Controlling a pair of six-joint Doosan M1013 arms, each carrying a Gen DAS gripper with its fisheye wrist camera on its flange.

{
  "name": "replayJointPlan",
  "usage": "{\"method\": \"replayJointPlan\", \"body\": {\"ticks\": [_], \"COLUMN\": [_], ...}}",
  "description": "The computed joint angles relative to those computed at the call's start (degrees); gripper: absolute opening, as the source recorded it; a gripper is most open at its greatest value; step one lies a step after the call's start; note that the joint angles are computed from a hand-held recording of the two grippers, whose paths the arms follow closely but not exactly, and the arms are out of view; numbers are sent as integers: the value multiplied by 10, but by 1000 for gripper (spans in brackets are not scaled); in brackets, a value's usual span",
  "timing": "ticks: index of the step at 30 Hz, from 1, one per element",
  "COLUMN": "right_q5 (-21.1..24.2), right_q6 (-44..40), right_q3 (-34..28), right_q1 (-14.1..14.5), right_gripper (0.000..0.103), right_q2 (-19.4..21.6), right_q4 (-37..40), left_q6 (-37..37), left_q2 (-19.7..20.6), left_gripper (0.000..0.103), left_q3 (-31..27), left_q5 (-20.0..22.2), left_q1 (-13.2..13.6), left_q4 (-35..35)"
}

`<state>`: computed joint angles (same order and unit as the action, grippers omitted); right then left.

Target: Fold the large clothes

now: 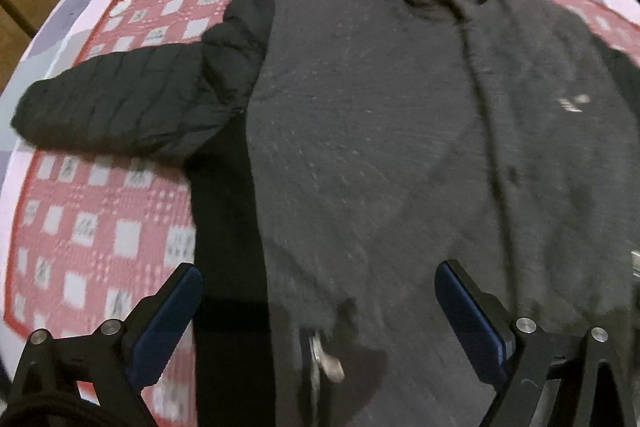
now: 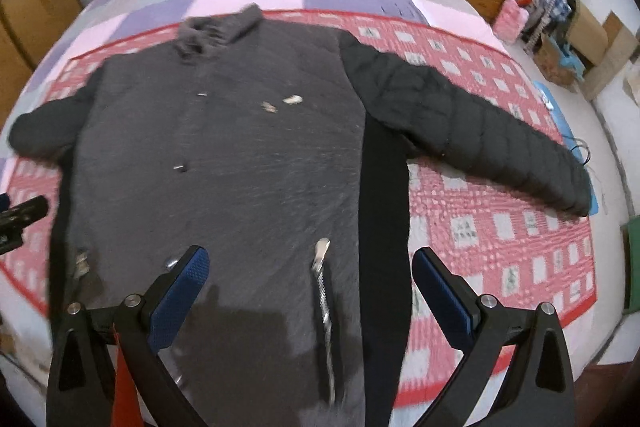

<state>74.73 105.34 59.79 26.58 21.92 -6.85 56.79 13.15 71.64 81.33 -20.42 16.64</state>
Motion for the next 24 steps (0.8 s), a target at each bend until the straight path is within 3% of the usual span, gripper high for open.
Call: {"method": "replayJointPlan", "body": {"ticks": [5, 7, 9, 11, 15, 18, 20, 24], "right_q5": [-70, -101, -101, -108, -131, -141, -158, -222], "right_q6": [-43, -73, -81, -48, -3, -11, -4, -45], "right_q3": [10, 15, 15, 34, 84, 97, 110, 164], "right_q1": [0, 0, -8, -34, -92, -84, -75, -32], "right_gripper": [103, 103, 103, 103, 103, 103, 102, 102], "right_q2": [33, 44, 60, 60, 36, 22, 6, -47], "right_q4": [-3, -9, -37, -46, -32, -87, -83, -54], "left_q6": [1, -12, -54, -61, -41, -58, -63, -75], "left_q2": [29, 38, 39, 18, -4, -12, -34, -74], "left_gripper": [97, 97, 103, 103, 103, 103, 103, 103], "left_q3": [23, 34, 52, 87, 114, 108, 119, 149], "left_q5": [-53, -52, -55, -112, -137, -109, -126, -130], "left_q1": [15, 23, 37, 55, 64, 48, 32, -27], "left_q4": [36, 52, 59, 47, 58, 83, 81, 52]}}
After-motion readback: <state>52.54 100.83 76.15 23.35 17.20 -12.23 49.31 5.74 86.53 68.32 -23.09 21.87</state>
